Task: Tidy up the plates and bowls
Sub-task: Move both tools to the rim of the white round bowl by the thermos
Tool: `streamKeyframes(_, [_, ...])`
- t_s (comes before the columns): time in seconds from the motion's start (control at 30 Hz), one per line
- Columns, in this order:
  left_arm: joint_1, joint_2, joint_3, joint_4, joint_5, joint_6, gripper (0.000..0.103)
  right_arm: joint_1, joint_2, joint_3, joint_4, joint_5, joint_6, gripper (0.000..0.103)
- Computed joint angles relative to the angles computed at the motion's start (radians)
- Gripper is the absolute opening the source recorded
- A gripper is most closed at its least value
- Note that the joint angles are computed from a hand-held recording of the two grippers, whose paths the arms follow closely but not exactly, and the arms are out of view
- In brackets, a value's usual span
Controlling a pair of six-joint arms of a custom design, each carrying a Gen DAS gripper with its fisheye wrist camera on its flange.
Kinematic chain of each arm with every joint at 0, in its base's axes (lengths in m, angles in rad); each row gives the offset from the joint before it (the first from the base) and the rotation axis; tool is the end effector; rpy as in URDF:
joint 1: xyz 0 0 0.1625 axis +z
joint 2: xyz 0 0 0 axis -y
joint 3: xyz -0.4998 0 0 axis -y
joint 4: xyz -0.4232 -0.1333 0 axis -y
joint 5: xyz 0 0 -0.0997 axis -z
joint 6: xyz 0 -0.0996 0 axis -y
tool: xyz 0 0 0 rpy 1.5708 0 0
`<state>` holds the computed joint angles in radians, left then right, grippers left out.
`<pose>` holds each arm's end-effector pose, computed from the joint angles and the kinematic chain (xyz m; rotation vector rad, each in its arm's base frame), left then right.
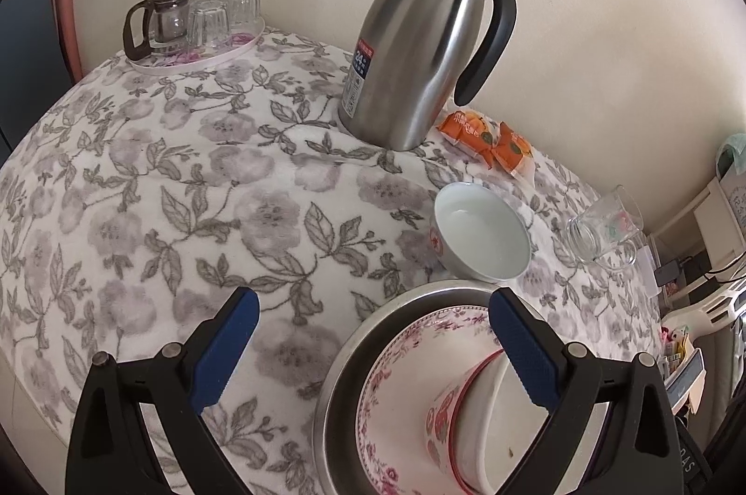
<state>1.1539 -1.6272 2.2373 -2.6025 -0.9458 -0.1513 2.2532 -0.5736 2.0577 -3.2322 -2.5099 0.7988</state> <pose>-0.0041 -0.4824 0.3861 0.1633 2.5572 -0.7566 0.3974 -0.4051 -0.0282 -0.2458 -2.3721 0.9719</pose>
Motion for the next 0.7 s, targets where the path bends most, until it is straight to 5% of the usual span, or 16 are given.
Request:
streamKeyframes(0.3, [0.016, 0.057, -0.006, -0.106, -0.019, 0.069, 0.099, -0.035, 0.025, 0.004, -0.179, 0.021, -0.104, 0.103])
streamKeyframes(0.7, [0.115, 0.169, -0.128, -0.022, -0.115, 0.088, 0.099, -0.116, 0.035, -0.02, -0.332, 0.146, -0.305, 0.103])
